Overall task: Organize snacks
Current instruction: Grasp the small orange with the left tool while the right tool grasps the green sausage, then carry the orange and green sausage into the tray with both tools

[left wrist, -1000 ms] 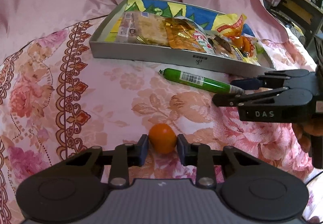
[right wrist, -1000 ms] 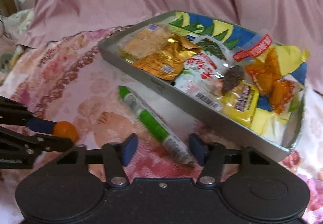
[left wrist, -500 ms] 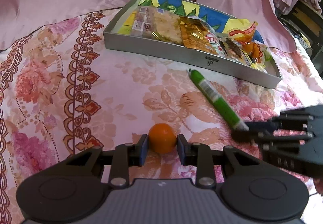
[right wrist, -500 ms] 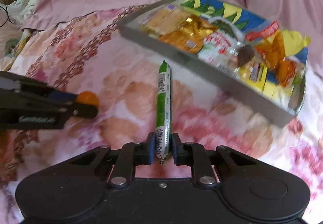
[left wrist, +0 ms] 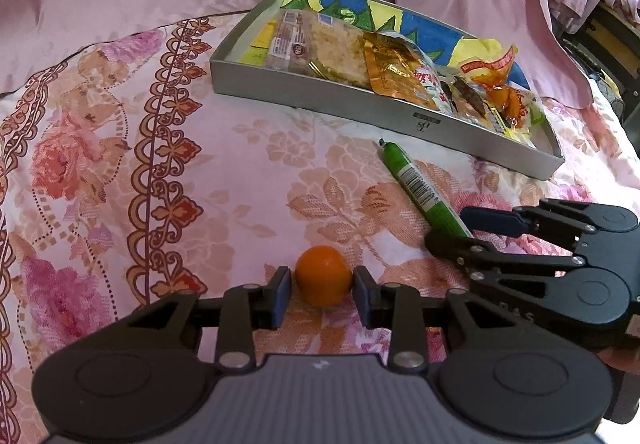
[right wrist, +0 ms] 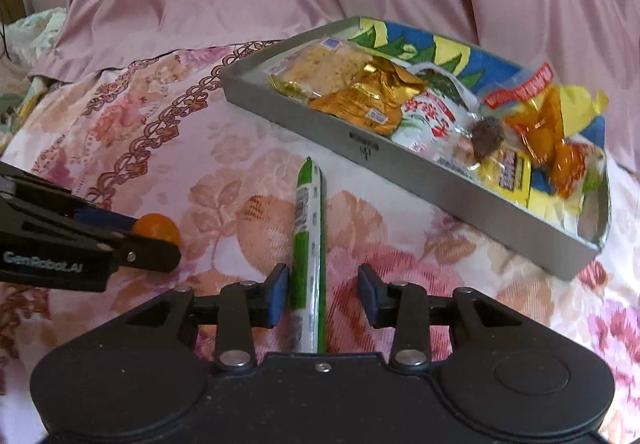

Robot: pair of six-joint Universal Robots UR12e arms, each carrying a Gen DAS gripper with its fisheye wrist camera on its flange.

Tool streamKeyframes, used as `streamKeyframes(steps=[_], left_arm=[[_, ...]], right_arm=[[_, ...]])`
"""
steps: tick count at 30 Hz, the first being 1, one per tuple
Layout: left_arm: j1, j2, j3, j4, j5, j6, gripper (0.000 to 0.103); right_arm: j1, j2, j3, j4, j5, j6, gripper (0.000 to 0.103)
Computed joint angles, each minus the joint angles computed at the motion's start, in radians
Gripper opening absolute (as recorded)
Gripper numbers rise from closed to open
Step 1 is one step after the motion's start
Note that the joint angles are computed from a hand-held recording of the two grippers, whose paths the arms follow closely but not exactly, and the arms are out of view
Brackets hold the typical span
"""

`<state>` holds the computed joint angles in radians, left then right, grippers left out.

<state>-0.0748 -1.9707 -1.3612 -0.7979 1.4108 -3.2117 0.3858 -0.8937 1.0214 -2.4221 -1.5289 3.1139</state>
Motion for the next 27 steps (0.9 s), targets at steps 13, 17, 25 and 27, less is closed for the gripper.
streamKeyframes(steps=[13, 17, 25, 27], left_arm=[[-0.011, 0.01, -0.019, 0.037, 0.036, 0.043, 0.034], [-0.022, 0.019, -0.046, 0.107, 0.067, 0.079, 0.034], [-0.022, 0.031, -0.068, 0.168, 0.069, 0.05, 0.034], [-0.021, 0.032, -0.071, 0.185, 0.074, 0.038, 0.034]], right_arm=[[0.032, -0.006, -0.006, 0.043, -0.1, -0.058, 0.019], [0.047, -0.011, 0.003, 0.041, -0.149, -0.107, 0.019], [0.084, -0.022, 0.039, -0.039, -0.302, -0.25, 0.018], [0.092, -0.023, 0.052, -0.083, -0.342, -0.309, 0.018]])
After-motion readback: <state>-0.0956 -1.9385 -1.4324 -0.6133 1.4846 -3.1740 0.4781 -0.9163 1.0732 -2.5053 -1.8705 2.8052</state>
